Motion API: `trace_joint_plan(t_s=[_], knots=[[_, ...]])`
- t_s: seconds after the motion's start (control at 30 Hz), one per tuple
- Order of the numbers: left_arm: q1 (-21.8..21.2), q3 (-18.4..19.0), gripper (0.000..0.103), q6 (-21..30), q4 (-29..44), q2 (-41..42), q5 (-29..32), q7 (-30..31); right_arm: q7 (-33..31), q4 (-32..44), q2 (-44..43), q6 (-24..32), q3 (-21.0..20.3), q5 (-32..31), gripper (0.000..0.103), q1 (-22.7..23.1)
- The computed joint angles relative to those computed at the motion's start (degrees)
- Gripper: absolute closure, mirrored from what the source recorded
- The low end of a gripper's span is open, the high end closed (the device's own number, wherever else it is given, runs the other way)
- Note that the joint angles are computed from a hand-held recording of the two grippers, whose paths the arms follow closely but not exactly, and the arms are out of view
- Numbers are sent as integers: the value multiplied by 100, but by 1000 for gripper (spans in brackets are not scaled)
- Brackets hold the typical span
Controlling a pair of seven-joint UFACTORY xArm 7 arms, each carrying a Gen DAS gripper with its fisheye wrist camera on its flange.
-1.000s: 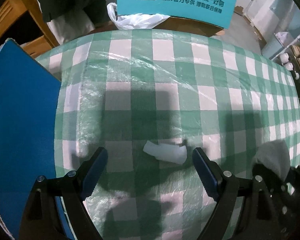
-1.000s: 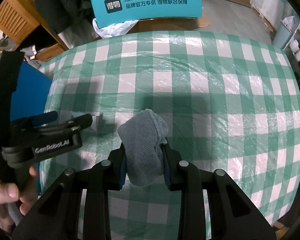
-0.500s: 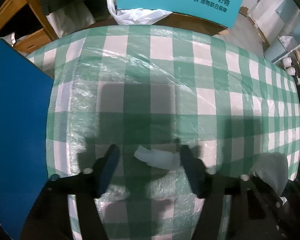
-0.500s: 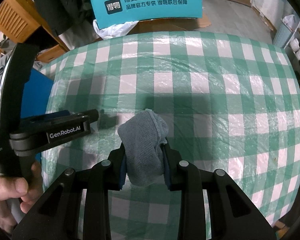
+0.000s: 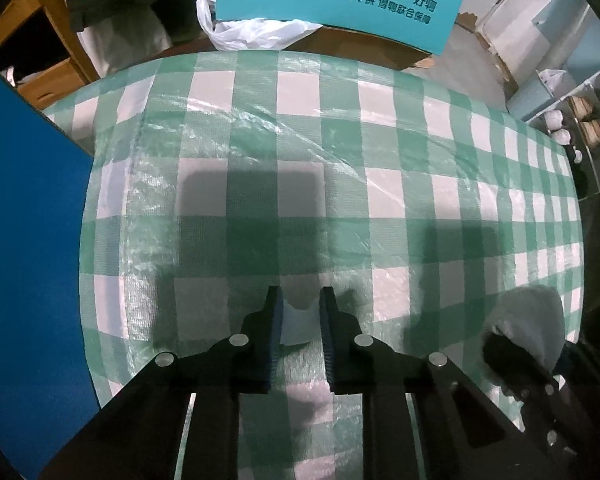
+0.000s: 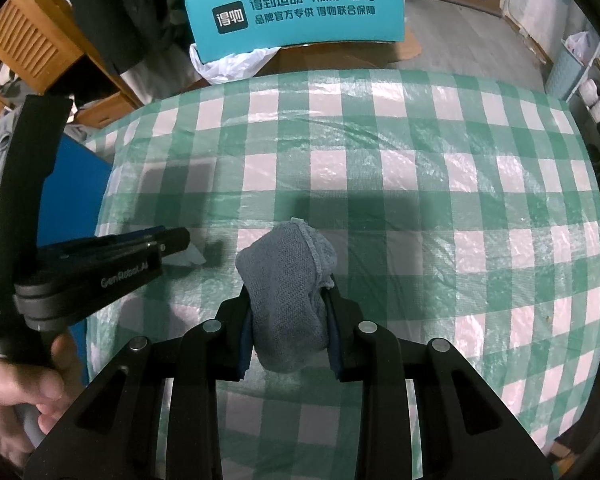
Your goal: Organize soft objects
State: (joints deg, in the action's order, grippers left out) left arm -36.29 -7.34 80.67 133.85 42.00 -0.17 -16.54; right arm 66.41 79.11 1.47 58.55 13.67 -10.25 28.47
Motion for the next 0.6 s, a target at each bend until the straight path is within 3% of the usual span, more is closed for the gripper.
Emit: trace_joint_plan(t_s=[0.6], knots=[[157,-130,90,-690,-1433,-1154,194,251,102,285,6,224,56,-287,75,104]])
